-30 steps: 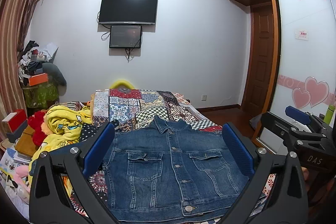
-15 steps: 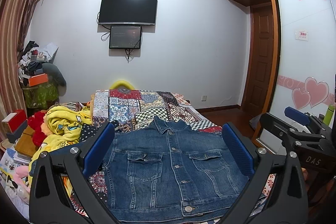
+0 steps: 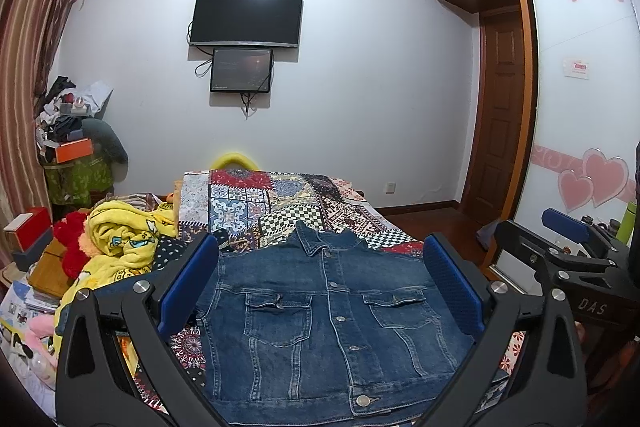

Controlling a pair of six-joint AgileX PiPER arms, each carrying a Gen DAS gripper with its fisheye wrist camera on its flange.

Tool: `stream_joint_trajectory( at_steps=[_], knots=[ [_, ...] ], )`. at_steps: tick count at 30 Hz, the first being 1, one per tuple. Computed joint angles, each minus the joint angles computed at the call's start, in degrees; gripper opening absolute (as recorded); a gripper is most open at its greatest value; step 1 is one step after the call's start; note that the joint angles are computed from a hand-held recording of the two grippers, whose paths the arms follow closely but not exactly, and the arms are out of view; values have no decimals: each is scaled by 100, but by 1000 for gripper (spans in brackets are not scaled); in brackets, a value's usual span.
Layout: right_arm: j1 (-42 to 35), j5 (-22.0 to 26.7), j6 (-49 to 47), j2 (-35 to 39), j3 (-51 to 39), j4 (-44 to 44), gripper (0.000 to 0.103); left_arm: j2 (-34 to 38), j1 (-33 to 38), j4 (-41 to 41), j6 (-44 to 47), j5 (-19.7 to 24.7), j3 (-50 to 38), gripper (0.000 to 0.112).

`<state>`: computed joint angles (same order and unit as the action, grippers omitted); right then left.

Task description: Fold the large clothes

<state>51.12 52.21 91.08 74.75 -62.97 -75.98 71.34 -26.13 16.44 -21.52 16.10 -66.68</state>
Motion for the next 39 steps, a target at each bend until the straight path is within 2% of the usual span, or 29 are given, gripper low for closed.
stream_joint_trajectory(
  at_steps=[5,8,10,12,14,18,21,25,28,32,34,36,39],
  knots=[
    [-180,-157,-126,154,-111,176,103,161,167,-122,122,-96,-18,103],
    [-358,-338,-248,264,-180,322,103,365,436,-1066,1047,-171,-120,103],
    [-459,-415,-375,376,-288,433,103,558,610,-1192,1143,-202,-220,103],
    [-591,-520,-512,516,-391,539,103,781,888,-1851,1791,-195,-328,103],
    [-779,-643,-703,732,-557,698,103,1131,1223,-2609,2475,-41,-573,103],
    [-1273,-1052,-1248,1229,-955,1235,103,1905,1900,-3348,3077,269,-1084,103],
    [-1609,-1256,-1814,1697,-1355,1761,103,2522,2305,-2995,2725,537,-1524,103],
    [-2000,-1383,-2774,2305,-1956,2628,103,3399,2729,-1860,1734,971,-2183,103],
    [-2238,-1376,-3568,2850,-2510,3364,103,3931,3139,-1841,1769,1078,-2443,103],
    [-2401,-1045,-4790,3656,-3482,4260,103,4548,3720,-2439,2256,1086,-2676,103],
    [-2460,-787,-5400,4111,-4091,4680,103,4732,3955,-2828,2667,799,-2552,103],
    [-2509,-543,-5884,4472,-4615,5069,103,4936,4058,-2507,2483,724,-2575,103],
    [-2566,-57,-6481,5108,-5582,5509,103,5343,4177,-2220,2481,943,-2875,102]
  ],
)
